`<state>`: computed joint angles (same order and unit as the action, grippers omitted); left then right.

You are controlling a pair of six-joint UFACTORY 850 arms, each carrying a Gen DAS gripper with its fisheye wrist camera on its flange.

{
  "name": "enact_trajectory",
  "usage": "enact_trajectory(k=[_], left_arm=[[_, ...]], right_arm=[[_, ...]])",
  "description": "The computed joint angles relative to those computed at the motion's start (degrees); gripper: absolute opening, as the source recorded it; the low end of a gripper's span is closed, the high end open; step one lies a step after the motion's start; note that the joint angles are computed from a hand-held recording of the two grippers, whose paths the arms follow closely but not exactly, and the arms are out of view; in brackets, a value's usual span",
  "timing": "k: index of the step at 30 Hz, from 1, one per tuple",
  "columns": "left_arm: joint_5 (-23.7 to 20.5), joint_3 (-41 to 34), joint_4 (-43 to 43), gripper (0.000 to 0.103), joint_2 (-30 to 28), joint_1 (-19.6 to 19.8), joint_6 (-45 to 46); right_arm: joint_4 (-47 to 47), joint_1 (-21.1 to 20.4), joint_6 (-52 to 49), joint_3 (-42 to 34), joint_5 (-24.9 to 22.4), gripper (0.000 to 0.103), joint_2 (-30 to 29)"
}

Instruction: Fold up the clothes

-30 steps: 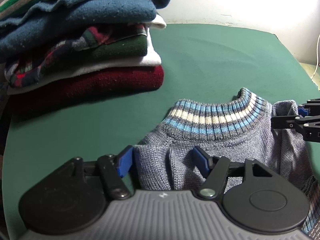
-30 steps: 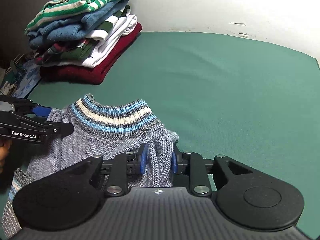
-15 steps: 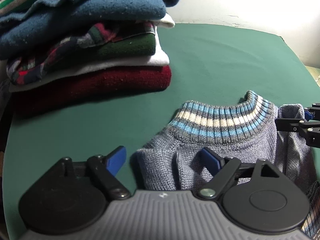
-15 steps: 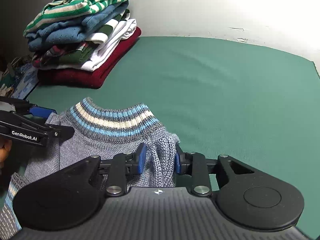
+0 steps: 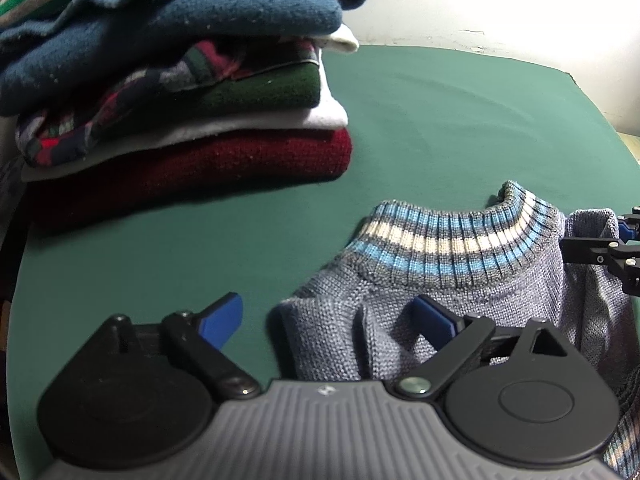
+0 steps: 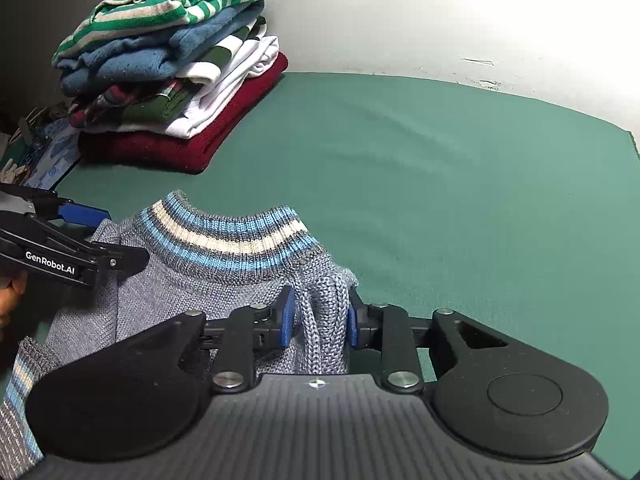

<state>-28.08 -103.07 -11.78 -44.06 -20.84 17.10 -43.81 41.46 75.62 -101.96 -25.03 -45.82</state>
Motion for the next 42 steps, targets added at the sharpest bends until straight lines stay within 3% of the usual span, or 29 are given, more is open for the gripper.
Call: enact_trajectory(k=[7,13,15,17,19,26,28,31,33,35,39,42], left_arm=[[0.92,1.22,-1.28,0.097,0.79,0.12,1.62],[1.92,3.63,-10.06,0.082,2.43,1.02,11.11],[1.98,4.47,-13.88,0.076,3.04,1.33,14.89],[1.87,5.43,-18.68,0.055,3.78,1.79,18.90],[1.99,6.03,-20.33,0.039,4.29,2.05,19.81],[3.21,6.32,-20.39,0.020,4.07,2.23,20.54],[3.72,5.12,-20.07,0.020,2.65,1.45,20.56],[-0.57,2.86,-24.44,0.026,1.19,1.87,22.76],[-1.30,2.35,-24.47,0.030,0.97,2.31,22.19],[-0.76,2.57,-23.43,0.038,1.13,2.58,21.75],[-0.31,3.30,-22.84,0.043,1.62,2.87,23.23],[-0.06,3.33,-22.51,0.053,1.60,2.33,24.07]], right_arm=[[-1.35,0.10,1.21,0.39,0.26,0.027,0.12],[-2.45,0.17,1.92,0.70,0.35,0.027,0.20],[-2.38,0.11,1.86,0.83,0.56,0.027,0.26],[-1.51,-0.02,1.25,0.94,0.60,0.026,0.40],[-0.60,-0.18,1.49,1.17,0.39,0.018,0.65],[-4.94,-0.16,7.56,3.82,-0.01,0.013,2.10],[-5.21,-0.47,7.48,4.56,1.34,0.017,2.48],[-3.17,-1.48,6.63,6.25,6.13,0.035,3.51],[-3.59,-2.14,10.67,8.01,9.54,0.037,4.68],[-7.20,-1.97,14.86,9.06,9.02,0.039,5.56],[-7.87,-2.31,17.04,12.47,11.63,0.038,7.93],[-3.07,-2.76,13.70,12.39,13.41,0.037,7.59]])
